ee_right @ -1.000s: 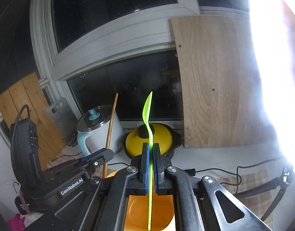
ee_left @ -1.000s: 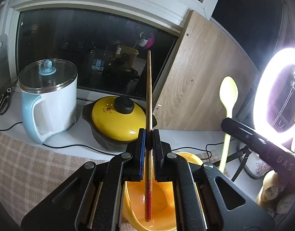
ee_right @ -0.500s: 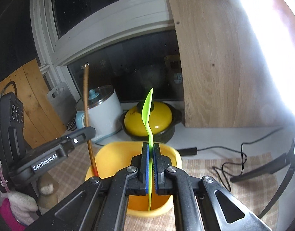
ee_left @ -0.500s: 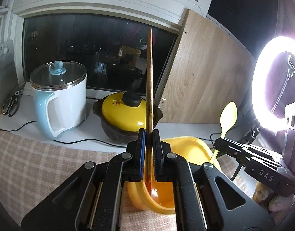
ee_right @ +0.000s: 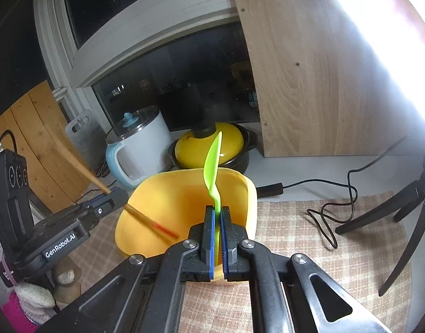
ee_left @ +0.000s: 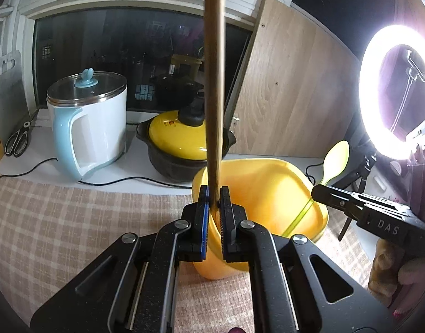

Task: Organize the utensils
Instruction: 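Open the left tool dropping the chopstick while the right tool releases the spoon into the bucket, then withdraw both open tools from the bucket back toward the utensil pile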

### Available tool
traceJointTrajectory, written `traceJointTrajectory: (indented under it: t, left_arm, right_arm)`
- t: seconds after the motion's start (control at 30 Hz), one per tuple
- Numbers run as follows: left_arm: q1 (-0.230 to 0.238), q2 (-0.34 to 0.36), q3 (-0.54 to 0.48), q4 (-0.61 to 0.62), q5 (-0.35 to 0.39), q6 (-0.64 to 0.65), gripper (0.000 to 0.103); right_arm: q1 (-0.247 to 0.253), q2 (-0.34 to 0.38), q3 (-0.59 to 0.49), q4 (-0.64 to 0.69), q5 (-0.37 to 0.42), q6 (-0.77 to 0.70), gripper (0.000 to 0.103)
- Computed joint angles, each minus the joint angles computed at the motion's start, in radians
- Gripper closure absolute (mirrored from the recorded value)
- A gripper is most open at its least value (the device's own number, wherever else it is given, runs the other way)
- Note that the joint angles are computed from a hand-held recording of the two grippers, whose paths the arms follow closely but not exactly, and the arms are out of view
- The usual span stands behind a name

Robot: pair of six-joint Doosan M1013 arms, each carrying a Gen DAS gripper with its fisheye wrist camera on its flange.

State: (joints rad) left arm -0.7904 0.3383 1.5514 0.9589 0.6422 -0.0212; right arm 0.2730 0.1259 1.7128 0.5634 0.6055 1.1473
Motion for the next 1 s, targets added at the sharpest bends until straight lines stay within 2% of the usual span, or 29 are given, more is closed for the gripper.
traceJointTrajectory:
  t: [0.13,0.2,0.23,0.3,0.43,0.5,0.67,1.0]
  left_arm:
    - [-0.007,-0.004,0.01,0.019,0.002,-0.016,0.099]
    - [-0.012,-0.005,0.012,0.022,0.006,-0.007,0.096]
    - [-0.015,-0.005,0.011,0.022,0.012,-0.003,0.095]
    - [-0.02,-0.006,0.011,0.023,0.029,0.001,0.085]
    - [-0.026,-0.017,0.027,0.036,0.031,-0.026,0.079]
    - [-0.031,-0.023,0.032,0.043,0.04,-0.029,0.078]
    - [-0.045,-0.032,0.037,0.059,0.079,-0.032,0.078]
    - [-0.045,-0.039,0.05,0.06,0.07,-0.046,0.078]
  right_arm:
    - [-0.002,-0.006,0.007,-0.008,0.005,0.006,0.1]
    - [-0.004,-0.008,0.011,0.0,0.009,0.0,0.085]
    - [-0.005,-0.009,0.014,0.014,0.008,-0.011,0.083]
    - [-0.001,-0.016,0.021,0.005,-0.001,-0.012,0.078]
    - [0.004,-0.028,0.029,-0.008,-0.012,-0.008,0.072]
    - [0.006,-0.035,0.036,-0.026,-0.019,0.01,0.06]
    - [-0.01,-0.053,0.056,0.004,-0.014,0.001,0.06]
    - [-0.035,-0.087,0.089,0.016,-0.014,-0.001,0.059]
